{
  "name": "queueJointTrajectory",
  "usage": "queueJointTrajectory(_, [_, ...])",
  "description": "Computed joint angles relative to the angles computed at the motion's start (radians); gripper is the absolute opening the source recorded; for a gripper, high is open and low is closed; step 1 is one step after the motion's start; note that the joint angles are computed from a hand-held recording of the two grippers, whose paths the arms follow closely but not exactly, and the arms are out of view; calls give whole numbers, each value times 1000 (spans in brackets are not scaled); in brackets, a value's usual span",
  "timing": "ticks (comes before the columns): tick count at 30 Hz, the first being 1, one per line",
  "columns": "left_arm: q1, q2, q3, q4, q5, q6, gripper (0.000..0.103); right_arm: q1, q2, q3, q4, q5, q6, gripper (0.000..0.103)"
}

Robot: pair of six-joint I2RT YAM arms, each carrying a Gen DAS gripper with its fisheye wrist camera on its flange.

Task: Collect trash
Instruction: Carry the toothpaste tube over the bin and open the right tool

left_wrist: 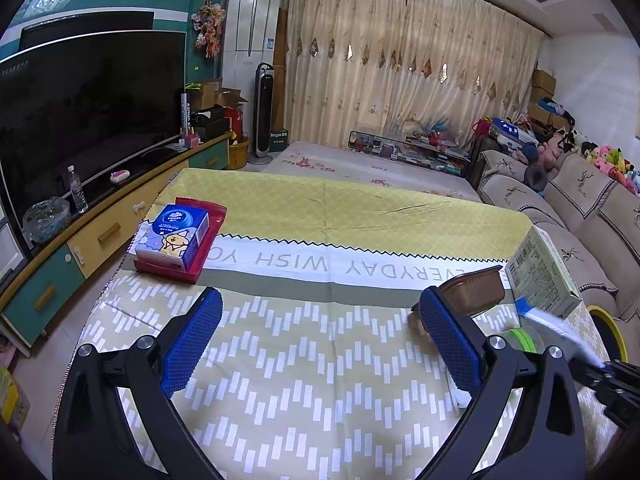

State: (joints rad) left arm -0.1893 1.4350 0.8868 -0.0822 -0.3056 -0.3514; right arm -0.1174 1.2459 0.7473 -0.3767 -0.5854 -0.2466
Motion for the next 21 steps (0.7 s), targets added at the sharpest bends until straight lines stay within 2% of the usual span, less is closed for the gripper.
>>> queueJointTrajectory(9, [0,8,0,7,-4,2,97,-204,-205,10,-107,-194,-2,11])
queueJointTrajectory(14, [-1,7,0,6,-5,1,98,-345,-194,8,17,-112,48,11])
queueJointTrajectory(21, [-1,12,-2,10,-4,9,98,-521,18,72,163,44,61,11])
